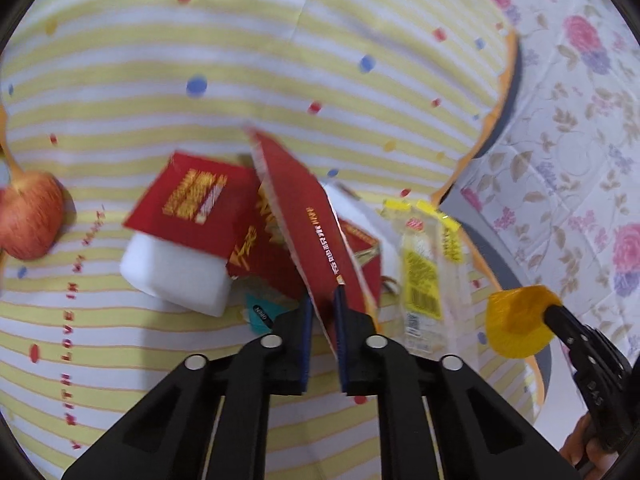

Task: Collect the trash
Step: 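Lift the orange wrapper with the right gripper while the left gripper grasps a red packet, then carry the wrapper and red packet over the wastebasket and open both grippers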

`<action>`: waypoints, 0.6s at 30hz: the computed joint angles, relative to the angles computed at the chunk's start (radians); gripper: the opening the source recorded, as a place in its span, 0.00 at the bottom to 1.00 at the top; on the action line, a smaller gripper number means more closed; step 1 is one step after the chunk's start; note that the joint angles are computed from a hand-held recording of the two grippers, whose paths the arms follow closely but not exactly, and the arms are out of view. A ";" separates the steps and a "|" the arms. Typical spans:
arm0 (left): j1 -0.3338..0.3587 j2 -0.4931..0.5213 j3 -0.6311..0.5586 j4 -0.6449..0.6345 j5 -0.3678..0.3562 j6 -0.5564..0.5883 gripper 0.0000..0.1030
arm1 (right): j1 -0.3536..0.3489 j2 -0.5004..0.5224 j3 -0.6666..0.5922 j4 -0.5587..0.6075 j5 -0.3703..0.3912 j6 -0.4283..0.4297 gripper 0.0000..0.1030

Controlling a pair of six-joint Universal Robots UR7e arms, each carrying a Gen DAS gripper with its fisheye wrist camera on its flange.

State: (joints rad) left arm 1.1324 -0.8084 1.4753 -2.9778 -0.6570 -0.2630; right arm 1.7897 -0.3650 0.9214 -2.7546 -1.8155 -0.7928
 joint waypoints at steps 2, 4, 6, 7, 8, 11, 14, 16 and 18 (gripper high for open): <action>-0.027 -0.013 0.026 -0.045 0.022 0.051 0.02 | 0.002 -0.019 0.030 -0.018 0.005 0.002 0.02; -0.055 -0.029 0.053 -0.083 0.056 0.098 0.01 | 0.004 -0.039 0.061 -0.036 0.013 0.006 0.02; -0.090 -0.048 0.090 -0.138 0.096 0.159 0.01 | 0.005 -0.063 0.096 -0.059 0.024 0.013 0.02; -0.109 -0.059 0.113 -0.164 0.122 0.188 0.01 | 0.006 -0.078 0.119 -0.073 0.031 0.017 0.02; -0.122 -0.066 0.128 -0.172 0.143 0.201 0.01 | 0.007 -0.094 0.141 -0.082 0.037 0.021 0.02; -0.158 -0.086 0.182 -0.191 0.199 0.217 0.01 | 0.008 -0.132 0.201 -0.098 0.044 0.034 0.02; -0.174 -0.103 0.237 -0.212 0.196 0.199 0.01 | 0.006 -0.165 0.255 -0.112 0.047 0.045 0.02; -0.181 -0.112 0.270 -0.226 0.188 0.180 0.01 | 0.004 -0.187 0.293 -0.124 0.045 0.048 0.02; -0.193 -0.111 0.303 -0.259 0.191 0.184 0.01 | 0.001 -0.211 0.333 -0.142 0.042 0.047 0.02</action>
